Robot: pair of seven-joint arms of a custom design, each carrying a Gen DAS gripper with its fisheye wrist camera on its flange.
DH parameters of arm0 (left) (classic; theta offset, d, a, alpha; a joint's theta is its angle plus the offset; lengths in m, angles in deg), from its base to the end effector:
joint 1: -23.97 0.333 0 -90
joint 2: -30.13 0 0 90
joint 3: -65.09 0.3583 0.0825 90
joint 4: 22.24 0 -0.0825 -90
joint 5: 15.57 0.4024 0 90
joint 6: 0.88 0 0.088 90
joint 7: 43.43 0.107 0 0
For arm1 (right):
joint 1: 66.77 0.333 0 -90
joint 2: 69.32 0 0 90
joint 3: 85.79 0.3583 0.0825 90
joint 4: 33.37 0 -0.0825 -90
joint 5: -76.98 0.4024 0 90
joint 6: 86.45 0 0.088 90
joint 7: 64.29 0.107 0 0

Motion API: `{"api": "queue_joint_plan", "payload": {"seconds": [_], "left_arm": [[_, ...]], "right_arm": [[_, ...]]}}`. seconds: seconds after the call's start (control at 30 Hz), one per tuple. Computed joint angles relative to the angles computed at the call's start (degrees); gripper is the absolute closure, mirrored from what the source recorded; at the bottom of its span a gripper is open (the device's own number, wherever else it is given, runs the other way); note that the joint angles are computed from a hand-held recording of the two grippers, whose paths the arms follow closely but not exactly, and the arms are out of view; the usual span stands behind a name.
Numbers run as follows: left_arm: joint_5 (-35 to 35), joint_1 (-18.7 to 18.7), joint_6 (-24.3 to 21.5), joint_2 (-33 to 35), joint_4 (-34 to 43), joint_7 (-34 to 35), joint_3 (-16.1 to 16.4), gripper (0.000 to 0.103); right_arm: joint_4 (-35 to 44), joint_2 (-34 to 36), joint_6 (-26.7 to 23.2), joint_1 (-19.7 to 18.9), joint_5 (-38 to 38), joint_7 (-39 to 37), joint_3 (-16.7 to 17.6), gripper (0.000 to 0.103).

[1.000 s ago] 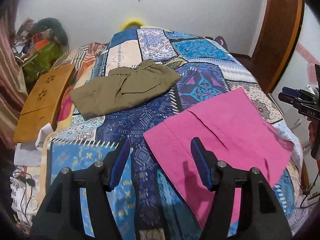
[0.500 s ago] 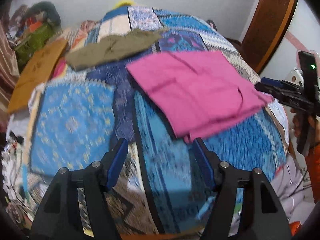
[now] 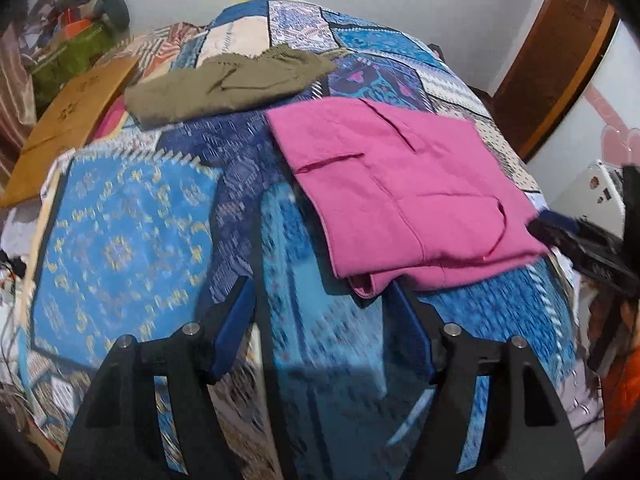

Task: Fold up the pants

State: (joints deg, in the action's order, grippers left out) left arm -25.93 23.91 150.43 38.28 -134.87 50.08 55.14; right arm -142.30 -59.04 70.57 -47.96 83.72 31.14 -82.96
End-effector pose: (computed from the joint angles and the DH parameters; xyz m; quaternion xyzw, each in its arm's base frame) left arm 0.6418 -0.1034 0.4943 -0.6481 0.7110 -0.2453 0.1194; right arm 0.6267 0.2414 0.5157 -0.7278 0.6033 -0.1319 0.2984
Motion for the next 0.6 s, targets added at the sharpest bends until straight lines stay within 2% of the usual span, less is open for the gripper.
{"api": "queue_joint_plan", "payload": {"seconds": [0.1,0.17,0.3,0.37,0.47,0.6], "left_arm": [[-0.81,0.72,-1.13,2.69,3.96,0.15,-0.07,0.034],[-3.84,1.93,-2.87,3.88,6.03,1.41,-0.81,0.034],[-10.17,3.69,-3.82,2.37,4.47,5.7,-1.97,0.034],[-16.62,4.81,-6.12,0.94,2.94,9.67,-2.51,0.034],[-23.52,4.89,-10.05,0.04,2.14,12.53,-2.0,0.034],[-26.37,3.1,-10.19,-0.47,1.74,12.96,-1.21,0.034]], "right_arm": [[-0.84,-0.38,0.99,0.36,0.24,1.12,0.07,0.045],[-0.7,-0.54,0.67,0.62,-0.81,1.51,-0.08,0.044],[-0.37,-1.1,0.03,0.63,-2.35,0.49,-0.16,0.044],[-0.54,-1.5,0.9,0.95,-4.67,1.24,-0.62,0.044],[-0.9,-2.0,2.84,0.98,-6.23,1.88,-0.75,0.044],[-0.84,-1.49,4.37,1.63,-9.71,3.66,-1.33,0.044]]}}
